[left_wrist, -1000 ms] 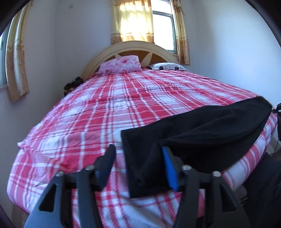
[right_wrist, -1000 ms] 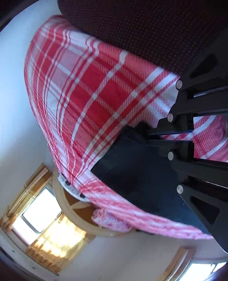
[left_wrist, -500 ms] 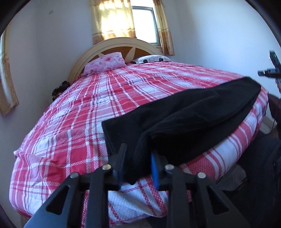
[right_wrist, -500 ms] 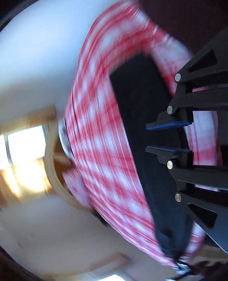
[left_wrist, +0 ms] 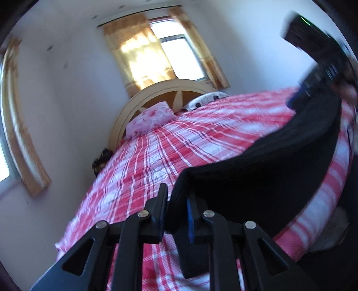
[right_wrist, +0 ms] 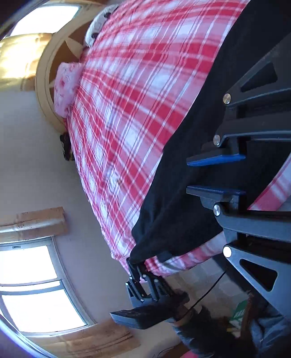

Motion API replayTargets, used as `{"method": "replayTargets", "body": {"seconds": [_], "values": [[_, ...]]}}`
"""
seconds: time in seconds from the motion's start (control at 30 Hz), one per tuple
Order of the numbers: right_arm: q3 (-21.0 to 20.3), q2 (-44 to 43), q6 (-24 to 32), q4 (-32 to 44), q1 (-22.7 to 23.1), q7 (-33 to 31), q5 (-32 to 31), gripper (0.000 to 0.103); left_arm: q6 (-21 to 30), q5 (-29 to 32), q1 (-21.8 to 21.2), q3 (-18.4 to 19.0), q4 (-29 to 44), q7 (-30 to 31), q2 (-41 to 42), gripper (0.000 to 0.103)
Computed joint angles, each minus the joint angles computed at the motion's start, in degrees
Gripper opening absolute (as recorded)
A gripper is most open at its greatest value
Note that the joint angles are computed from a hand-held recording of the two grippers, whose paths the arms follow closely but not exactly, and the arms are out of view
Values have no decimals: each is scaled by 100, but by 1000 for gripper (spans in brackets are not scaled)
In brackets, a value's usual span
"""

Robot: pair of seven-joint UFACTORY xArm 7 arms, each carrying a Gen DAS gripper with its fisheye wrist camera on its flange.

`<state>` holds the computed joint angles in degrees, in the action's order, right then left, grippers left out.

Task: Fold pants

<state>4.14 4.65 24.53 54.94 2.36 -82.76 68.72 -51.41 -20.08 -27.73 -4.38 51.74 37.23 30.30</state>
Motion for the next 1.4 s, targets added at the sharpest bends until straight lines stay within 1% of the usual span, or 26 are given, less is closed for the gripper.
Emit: {"method": "replayTargets", "body": {"seconds": [0.07,0.1,0.2,0.23,0.3,0.33,0.4,0.43,0.47,0.5,0.53,0.57,0.63,0.67,0.7,0.77,0.87,0.93,0.97,1.03,1.1,1.17,1.23,1.3,1.37,1.4], "values": [[61,265,56,307,73,417,-269,19,103,-163,-174,171,164,435,258,18],[114,314,-4,372,111,564,-380,19,224,-75,-81,140,158,414,324,18],[214,453,6,457,153,929,-846,19,124,706,451,-113,-224,-386,197,18],[247,462,37,425,156,989,-976,19,113,965,632,-188,-346,-709,126,21],[304,424,220,339,135,973,-1146,19,144,1403,893,-268,-475,-1229,60,22],[341,414,249,275,161,923,-1227,19,174,1489,913,-261,-483,-1354,61,22],[506,451,-43,109,227,976,-1572,19,301,1688,1017,-266,-498,-1674,46,30],[391,556,-206,55,463,1273,-2040,19,276,1619,963,-250,-551,-1744,41,40],[369,659,-306,47,548,1600,-2462,19,229,1683,1034,-265,-627,-1936,0,48],[358,763,-497,23,613,1897,-2793,19,169,1899,1187,-308,-726,-2210,-45,51],[289,846,-467,53,652,2079,-2901,19,91,2033,1298,-322,-860,-2443,-104,58],[411,939,-198,135,450,2217,-2905,20,46,2037,1312,-299,-926,-2558,-129,65],[587,871,123,117,169,2006,-2669,20,-41,2010,1427,-271,-1116,-2926,-252,68],[594,833,213,90,135,1970,-2692,20,-149,2191,1604,-322,-1247,-3304,-341,68],[605,781,233,50,114,1912,-2672,20,-241,2298,1676,-326,-1298,-3527,-366,69],[661,657,148,-16,71,1647,-2404,20,-401,2390,1740,-344,-1384,-3939,-466,76],[726,468,476,149,-23,1069,-1553,20,-519,2111,1523,-301,-1383,-4030,-594,78],[704,438,405,294,114,838,-1198,20,-565,2185,1510,-309,-1395,-4210,-643,78],[701,515,207,419,251,855,-1220,20,-609,2271,1501,-320,-1400,-4289,-651,79],[712,863,-394,758,582,1153,-1629,20,-601,2364,1437,-334,-1327,-4356,-625,83],[799,1284,-793,1136,763,1355,-2118,20,-485,2402,1388,-360,-1221,-4466,-579,85],[902,1704,-918,1555,827,1446,-2494,20,-222,2481,1380,-394,-1056,-4643,-491,85],[831,2102,-772,2029,970,1838,-3027,20,-174,2492,1321,-368,-960,-4637,-377,85],[801,2451,-608,2458,1048,2079,-3490,20,-22,2238,1170,-304,-893,-4464,-306,85],[549,2813,-59,2948,1265,2713,-4260,20,-5,2341,1292,-336,-861,-4663,-211,85],[401,2956,8,3114,1402,2901,-4450,20,-16,2436,1372,-356,-866,-4797,-192,85]]}}
